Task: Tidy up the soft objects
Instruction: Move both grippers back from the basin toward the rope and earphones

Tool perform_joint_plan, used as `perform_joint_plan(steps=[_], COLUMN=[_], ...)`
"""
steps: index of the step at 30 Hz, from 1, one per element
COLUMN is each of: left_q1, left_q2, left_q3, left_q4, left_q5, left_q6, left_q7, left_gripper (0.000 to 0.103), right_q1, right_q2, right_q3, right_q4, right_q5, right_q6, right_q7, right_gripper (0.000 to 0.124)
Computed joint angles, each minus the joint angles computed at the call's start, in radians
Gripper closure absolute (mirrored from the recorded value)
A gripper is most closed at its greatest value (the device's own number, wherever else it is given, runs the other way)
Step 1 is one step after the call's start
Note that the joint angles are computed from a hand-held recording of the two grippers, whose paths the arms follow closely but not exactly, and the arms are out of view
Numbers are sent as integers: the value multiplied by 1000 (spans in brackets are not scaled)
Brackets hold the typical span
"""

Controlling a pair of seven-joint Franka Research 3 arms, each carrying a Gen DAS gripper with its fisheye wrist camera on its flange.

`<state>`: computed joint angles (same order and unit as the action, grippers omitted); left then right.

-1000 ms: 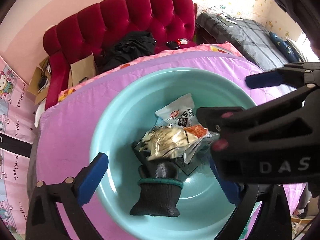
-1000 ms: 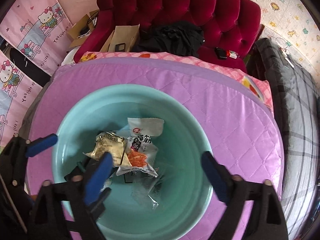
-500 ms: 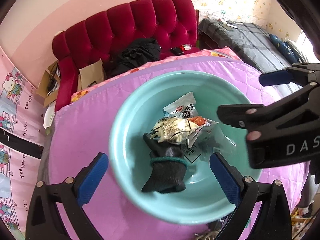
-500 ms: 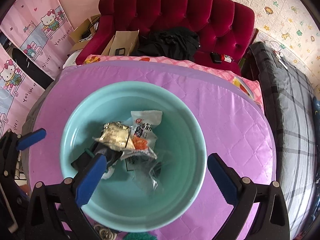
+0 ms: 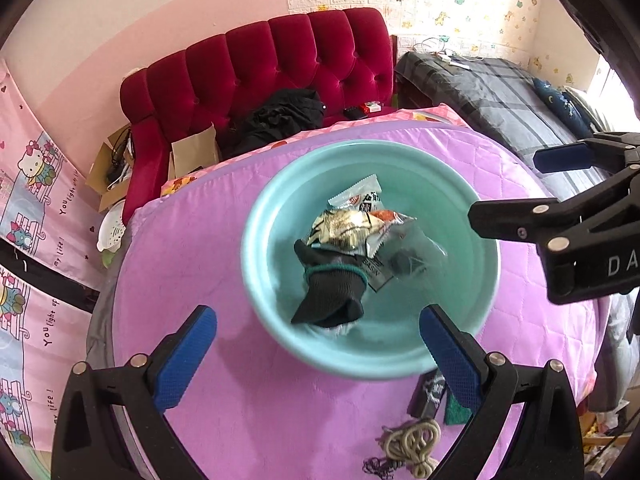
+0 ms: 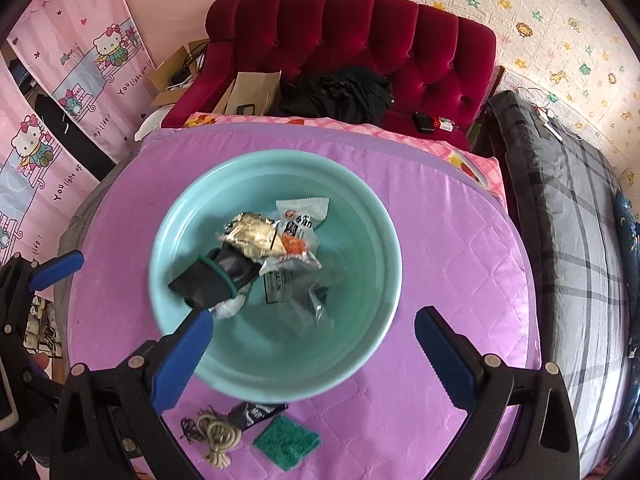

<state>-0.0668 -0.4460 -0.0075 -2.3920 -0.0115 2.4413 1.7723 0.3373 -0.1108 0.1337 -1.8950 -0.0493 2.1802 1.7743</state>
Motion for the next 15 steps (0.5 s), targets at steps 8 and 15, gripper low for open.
perform_joint_plan(steps=[8, 15], left_q1=[-10, -13], left_q2=[-113, -221], left_q3=[12, 31], left_q4=[-87, -176], left_q5=[-5, 3], left_q6=[-23, -30], left_q7=[10, 6], left_gripper=[0, 0], right_q1=[-4, -12], right_q2=[-111, -206], right_q3=[21, 39], right_q4=[-112, -215], right_q5=[-11, -3], right_q6=[14, 26], right_q7=[28, 30], right_gripper=[21, 21])
